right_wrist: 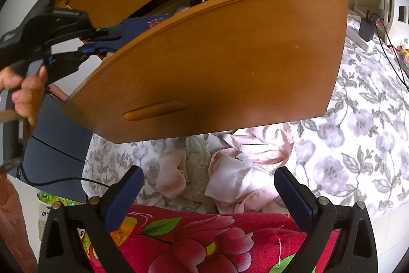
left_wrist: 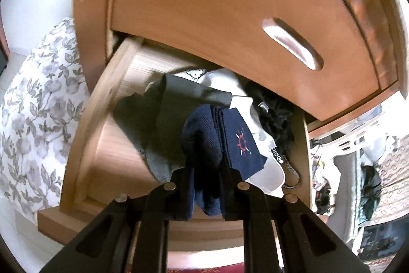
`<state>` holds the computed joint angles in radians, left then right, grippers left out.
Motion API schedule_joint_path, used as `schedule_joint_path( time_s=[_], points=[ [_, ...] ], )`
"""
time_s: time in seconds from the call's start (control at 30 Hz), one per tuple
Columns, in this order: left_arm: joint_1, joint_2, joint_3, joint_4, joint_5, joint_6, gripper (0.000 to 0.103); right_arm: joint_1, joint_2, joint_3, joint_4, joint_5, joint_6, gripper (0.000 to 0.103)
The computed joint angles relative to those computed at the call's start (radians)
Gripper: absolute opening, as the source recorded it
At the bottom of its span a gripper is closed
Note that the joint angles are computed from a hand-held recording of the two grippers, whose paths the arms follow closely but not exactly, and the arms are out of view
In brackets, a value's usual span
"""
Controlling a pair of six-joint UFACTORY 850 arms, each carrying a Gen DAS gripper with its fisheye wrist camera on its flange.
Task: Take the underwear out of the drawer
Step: 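Lift the navy sock up out of the drawer with the left tool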
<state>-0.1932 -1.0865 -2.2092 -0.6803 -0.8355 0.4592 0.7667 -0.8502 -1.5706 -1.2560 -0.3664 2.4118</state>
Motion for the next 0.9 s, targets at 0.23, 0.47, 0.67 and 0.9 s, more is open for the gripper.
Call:
schedule_joint_path(
  time_s=[0.23, 0.47, 0.67, 0.9],
  points=[
    [0.049, 0.087, 0.150, -0.211, 0.037, 0.163, 0.015, 0.002, -0.005, -0.010, 0.037, -0.011, -0.036, 0.103],
    [0.079, 0.164, 0.291, -0.396, 0.042, 0.329, 0.015, 0.003, -0.008, -0.016, 0.074, -0.022, -0.069, 0.103],
    [0.106, 0.229, 0.412, -0.550, 0.030, 0.487, 0.015, 0.004, -0.014, -0.027, 0.114, -0.033, -0.112, 0.103],
    [0.132, 0.279, 0.508, -0.674, -0.010, 0.597, 0.015, 0.003, -0.017, -0.034, 0.142, -0.038, -0.145, 0.103]
  ],
)
